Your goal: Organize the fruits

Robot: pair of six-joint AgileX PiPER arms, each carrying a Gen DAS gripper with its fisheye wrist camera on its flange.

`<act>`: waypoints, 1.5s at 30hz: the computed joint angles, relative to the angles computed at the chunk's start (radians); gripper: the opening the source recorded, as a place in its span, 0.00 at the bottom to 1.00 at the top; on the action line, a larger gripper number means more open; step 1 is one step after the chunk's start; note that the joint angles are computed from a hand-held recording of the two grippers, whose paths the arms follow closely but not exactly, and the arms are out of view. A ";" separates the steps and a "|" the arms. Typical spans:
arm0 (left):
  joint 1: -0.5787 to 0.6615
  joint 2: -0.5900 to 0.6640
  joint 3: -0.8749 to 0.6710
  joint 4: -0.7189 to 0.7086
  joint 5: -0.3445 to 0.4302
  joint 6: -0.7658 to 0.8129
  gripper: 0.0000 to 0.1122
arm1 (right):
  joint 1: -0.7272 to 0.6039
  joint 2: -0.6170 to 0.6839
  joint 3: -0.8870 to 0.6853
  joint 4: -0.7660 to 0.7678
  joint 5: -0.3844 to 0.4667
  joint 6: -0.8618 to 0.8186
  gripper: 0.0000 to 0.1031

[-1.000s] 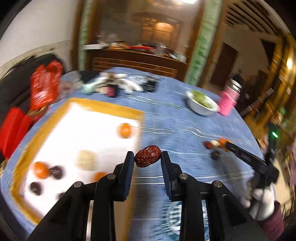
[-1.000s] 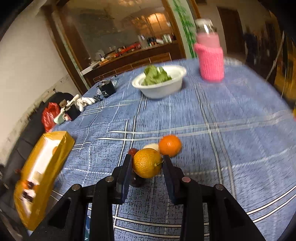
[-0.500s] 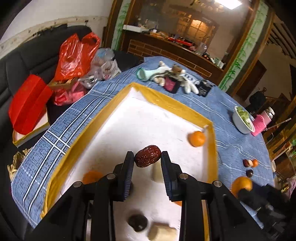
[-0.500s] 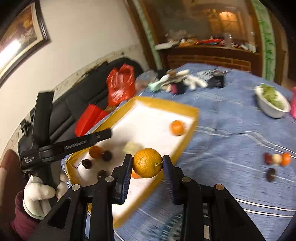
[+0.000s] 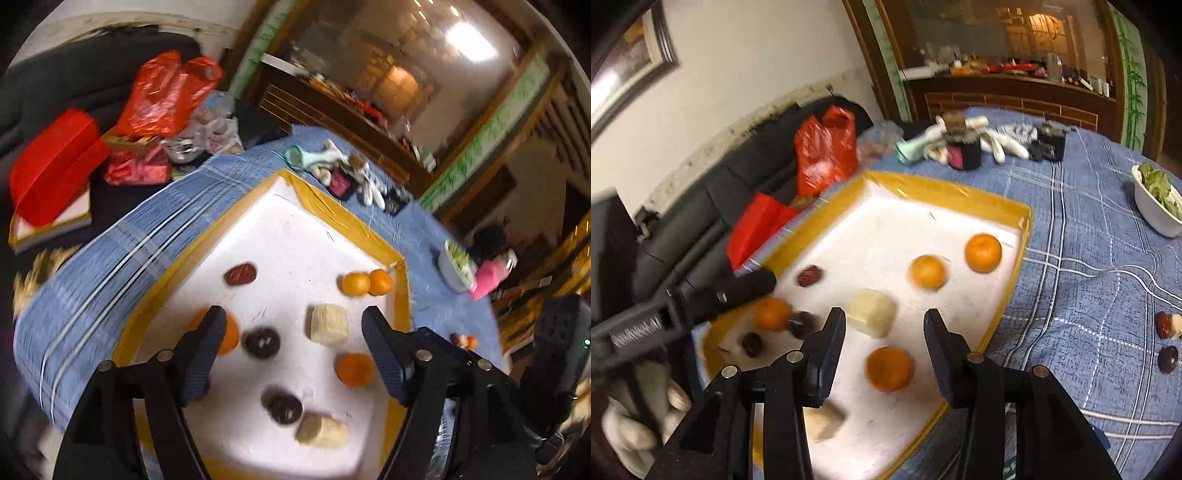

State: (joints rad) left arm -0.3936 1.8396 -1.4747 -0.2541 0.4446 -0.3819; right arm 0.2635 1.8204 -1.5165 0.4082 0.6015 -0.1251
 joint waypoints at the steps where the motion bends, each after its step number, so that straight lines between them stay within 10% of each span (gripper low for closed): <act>1: 0.009 -0.033 0.055 -0.038 -0.036 0.010 0.67 | 0.003 -0.036 0.032 0.032 -0.022 -0.027 0.48; 8: -0.004 -0.202 0.210 0.305 -0.068 -0.389 0.70 | 0.059 -0.303 0.254 0.208 -0.187 -0.221 0.71; 23: -0.202 -0.280 0.178 0.565 0.033 -0.631 0.71 | -0.096 -0.472 0.498 0.442 -0.132 -0.341 0.71; 35: -0.208 -0.365 0.259 0.761 0.052 -0.884 0.76 | 0.032 -0.496 0.567 0.382 -0.179 -0.300 0.71; 45: -0.057 -0.600 0.520 1.134 0.070 -1.511 0.76 | 0.133 -0.534 0.617 0.312 -0.269 -0.219 0.73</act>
State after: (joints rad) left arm -0.4510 1.2395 -0.9551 0.8803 0.5148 -1.8926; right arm 0.3965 1.2866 -0.8998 0.7198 0.3330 -0.3441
